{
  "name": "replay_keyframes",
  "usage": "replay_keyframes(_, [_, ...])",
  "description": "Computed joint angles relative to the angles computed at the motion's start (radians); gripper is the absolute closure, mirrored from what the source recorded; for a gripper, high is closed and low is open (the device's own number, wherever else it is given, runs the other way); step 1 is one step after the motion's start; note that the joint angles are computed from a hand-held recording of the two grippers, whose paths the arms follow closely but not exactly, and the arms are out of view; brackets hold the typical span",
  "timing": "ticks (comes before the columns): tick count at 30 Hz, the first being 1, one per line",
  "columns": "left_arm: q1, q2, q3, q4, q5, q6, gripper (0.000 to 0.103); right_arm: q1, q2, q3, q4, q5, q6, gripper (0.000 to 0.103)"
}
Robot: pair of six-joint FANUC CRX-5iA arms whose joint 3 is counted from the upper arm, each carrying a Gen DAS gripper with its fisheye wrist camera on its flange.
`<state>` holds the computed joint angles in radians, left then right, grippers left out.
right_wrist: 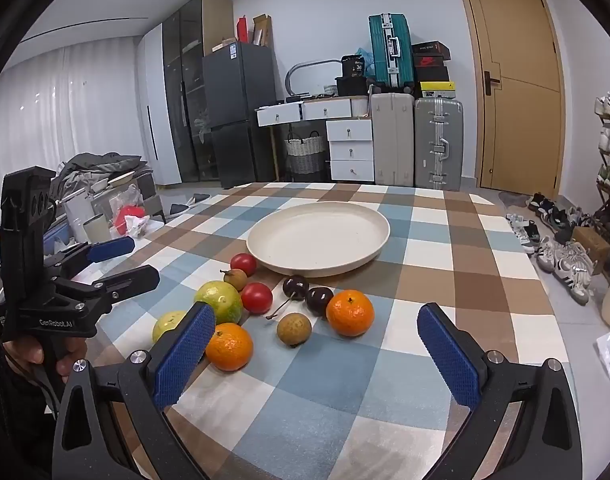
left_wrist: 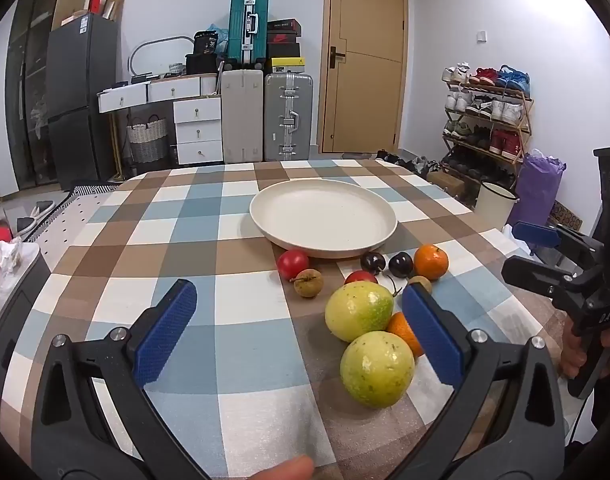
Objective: Organize fruits
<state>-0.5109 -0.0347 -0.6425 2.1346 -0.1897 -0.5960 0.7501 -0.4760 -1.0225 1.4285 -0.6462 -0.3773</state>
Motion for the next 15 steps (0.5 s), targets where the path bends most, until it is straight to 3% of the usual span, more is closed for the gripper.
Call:
replay_keyframes(5, [0.009,0.004,0.001,-0.016,-0.011,0.008,0.001,0.012,0.003,0.004,-0.014,-0.015,0.009,0.000])
replay_keyframes(12, [-0.030,0.000,0.009,0.086,0.028,-0.084,0.001,0.013,0.005,0.004,-0.008,-0.023,0.008,0.000])
replay_keyframes(15, [-0.017,0.001,0.005,0.049,0.015,-0.053,0.001,0.006,0.001,0.002,-0.012,-0.017,0.014,0.000])
